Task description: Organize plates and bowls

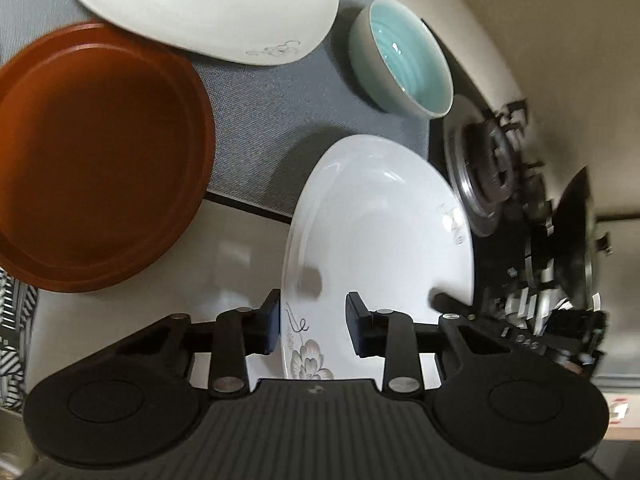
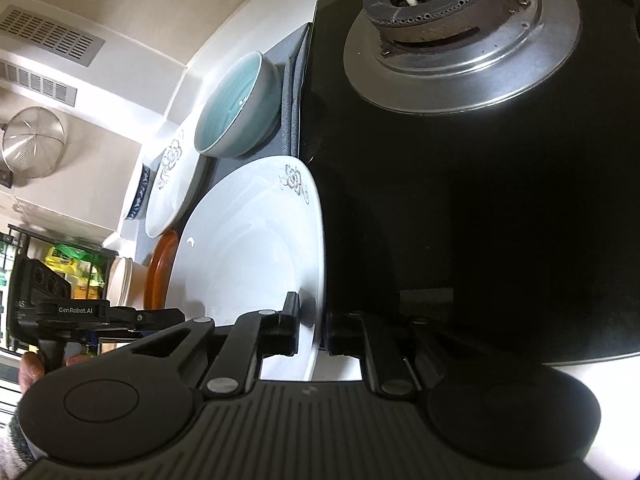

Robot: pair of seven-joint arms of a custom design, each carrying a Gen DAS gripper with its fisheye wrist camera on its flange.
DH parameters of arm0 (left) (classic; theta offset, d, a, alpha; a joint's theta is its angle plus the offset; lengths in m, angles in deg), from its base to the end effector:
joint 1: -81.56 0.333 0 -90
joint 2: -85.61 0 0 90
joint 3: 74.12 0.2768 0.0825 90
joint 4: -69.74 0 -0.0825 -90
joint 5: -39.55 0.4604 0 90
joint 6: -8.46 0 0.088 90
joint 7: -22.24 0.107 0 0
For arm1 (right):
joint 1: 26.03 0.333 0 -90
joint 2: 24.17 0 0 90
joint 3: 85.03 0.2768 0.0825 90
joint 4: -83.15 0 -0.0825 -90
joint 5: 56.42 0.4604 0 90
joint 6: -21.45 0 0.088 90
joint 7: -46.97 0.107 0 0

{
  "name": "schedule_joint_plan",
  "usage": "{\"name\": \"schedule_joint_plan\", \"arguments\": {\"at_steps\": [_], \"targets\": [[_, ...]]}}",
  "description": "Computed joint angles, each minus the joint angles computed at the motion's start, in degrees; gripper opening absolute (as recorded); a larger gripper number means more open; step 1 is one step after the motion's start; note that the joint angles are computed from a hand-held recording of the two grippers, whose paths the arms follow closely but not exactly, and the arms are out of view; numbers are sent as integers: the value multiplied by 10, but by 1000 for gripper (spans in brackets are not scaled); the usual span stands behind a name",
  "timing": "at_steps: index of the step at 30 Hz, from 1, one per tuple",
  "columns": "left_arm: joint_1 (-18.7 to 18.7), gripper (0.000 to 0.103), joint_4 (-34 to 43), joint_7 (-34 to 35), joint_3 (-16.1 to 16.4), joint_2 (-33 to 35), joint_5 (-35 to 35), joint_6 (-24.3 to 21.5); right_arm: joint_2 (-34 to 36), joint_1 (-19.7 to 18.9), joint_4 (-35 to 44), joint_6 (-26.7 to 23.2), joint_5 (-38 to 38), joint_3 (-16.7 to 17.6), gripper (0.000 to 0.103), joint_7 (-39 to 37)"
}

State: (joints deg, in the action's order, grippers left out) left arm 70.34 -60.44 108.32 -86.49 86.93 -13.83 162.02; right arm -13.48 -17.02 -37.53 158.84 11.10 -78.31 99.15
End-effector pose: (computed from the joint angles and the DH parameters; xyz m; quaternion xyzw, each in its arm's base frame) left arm 0.5614 -0.2181 0.2892 0.7964 -0.5108 0.2885 0.1472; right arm 0.6086 0.1792 0.2547 -0.6622 0.6283 0.1935 0.3596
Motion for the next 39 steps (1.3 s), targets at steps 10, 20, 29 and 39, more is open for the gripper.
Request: {"name": "schedule_joint_plan", "arguments": {"at_steps": [10, 20, 29, 39], "targets": [[8, 14, 3, 29, -5, 24, -19, 15, 5, -5, 9, -9, -11, 3, 12, -8], [-3, 14, -11, -131, 1, -10, 160, 20, -23, 7, -17, 0, 14, 0, 12, -10], [-2, 15, -10, -233, 5, -41, 278, -10, -36, 22, -22, 9, 42, -4, 12, -21], [8, 16, -39, -260, 16, -89, 304, -18, -28, 39, 9, 19, 40, 4, 12, 10]]}}
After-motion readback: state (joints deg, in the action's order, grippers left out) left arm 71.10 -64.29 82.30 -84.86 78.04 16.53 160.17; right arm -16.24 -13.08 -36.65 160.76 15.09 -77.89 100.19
